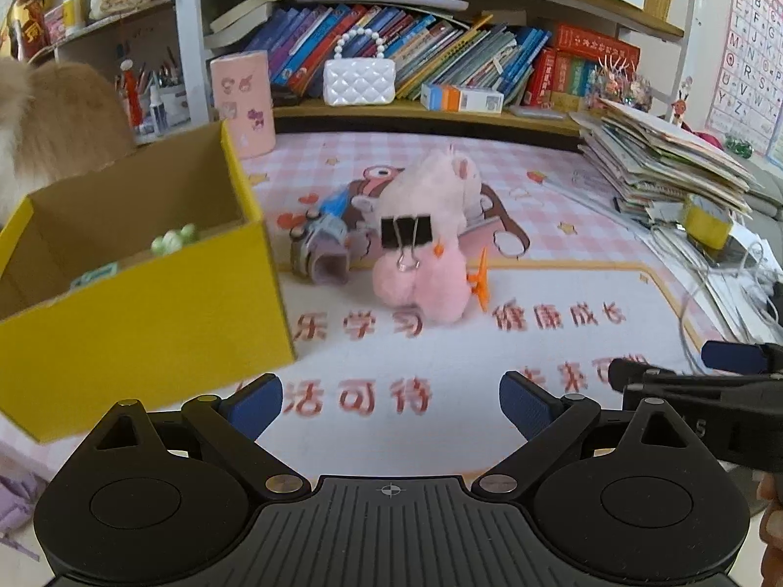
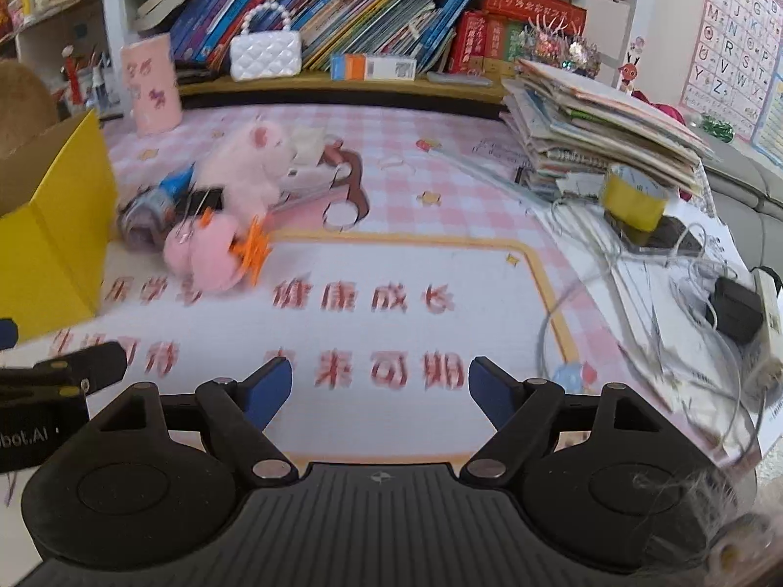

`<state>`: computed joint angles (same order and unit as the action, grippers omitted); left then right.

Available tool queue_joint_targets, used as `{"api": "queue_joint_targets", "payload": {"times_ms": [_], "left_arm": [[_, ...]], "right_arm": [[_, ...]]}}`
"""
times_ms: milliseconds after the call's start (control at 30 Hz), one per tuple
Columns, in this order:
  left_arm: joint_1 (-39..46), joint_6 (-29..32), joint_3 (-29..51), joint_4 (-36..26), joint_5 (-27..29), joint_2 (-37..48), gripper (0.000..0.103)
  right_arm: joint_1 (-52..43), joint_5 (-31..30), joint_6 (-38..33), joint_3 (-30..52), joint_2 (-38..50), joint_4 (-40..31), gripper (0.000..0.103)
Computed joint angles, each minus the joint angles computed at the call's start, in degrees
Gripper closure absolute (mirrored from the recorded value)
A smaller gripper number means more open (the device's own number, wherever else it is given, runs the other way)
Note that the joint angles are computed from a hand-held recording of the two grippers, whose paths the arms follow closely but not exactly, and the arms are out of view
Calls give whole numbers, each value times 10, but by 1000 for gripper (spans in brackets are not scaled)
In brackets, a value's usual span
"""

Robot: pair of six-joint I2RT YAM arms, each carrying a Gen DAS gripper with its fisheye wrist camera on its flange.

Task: Organize objects
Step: 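Grasp the small pink pig toy with the left tool while the right tool grasps the black binder clip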

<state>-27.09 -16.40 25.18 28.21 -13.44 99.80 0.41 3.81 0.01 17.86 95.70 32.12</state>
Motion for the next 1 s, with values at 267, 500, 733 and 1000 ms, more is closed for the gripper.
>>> {"api": "queue_joint_targets", "payload": {"times_ms": [267, 500, 733, 1000], "left_arm": [[-11, -11, 101, -45, -7, 68, 6], [-13, -31, 192, -73, -10, 140, 6], [6, -64, 304, -106, -8, 230, 6], [16, -71, 400, -156, -11, 310, 6]], "right_arm": [[-56, -56, -32, 91, 63, -13, 25], [-90, -90, -30, 159, 105, -16, 25], [-107, -125, -37, 227, 146, -41, 25], [-117, -150, -51, 280, 180, -75, 25]]}}
